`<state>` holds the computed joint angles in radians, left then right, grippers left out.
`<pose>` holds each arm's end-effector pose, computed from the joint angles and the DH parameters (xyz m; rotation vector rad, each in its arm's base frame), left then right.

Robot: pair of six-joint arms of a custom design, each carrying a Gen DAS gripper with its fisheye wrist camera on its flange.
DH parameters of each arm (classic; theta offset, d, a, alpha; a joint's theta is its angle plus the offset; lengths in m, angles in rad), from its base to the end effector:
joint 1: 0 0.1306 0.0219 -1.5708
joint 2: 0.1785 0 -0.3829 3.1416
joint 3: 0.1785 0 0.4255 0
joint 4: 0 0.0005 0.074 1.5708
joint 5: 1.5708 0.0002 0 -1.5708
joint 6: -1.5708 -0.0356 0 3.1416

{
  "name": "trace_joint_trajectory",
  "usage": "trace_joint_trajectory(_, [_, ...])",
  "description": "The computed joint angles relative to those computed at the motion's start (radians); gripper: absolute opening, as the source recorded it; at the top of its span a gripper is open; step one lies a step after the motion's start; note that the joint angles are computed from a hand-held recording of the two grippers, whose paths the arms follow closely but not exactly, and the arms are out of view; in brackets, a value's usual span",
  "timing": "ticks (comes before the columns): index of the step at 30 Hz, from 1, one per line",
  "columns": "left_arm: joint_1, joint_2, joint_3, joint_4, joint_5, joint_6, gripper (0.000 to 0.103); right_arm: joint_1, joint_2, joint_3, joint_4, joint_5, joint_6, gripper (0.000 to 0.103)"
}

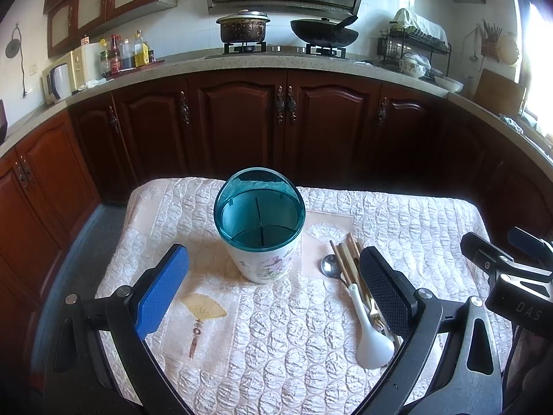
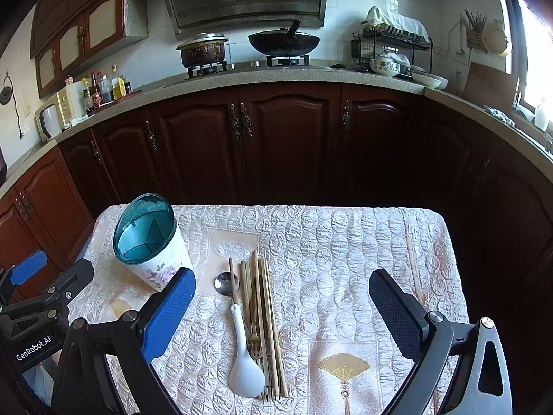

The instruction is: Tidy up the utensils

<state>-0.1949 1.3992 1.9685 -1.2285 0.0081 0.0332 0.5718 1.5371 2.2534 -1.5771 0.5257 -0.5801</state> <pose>0.4604 -0.0917 0.6756 0.1848 2.2256 -0.1336 0.4020 0.2369 0.7093 0.2364 2.2746 -0.0541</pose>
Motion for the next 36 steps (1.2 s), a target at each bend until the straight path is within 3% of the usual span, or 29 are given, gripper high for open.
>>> trace_joint_trajectory(36, [-0.002, 0.014, -0.001, -0.016, 0.012, 0.019, 0.1, -0.02, -0.024, -0.051, 0.026, -0.065, 0.003, 0.1])
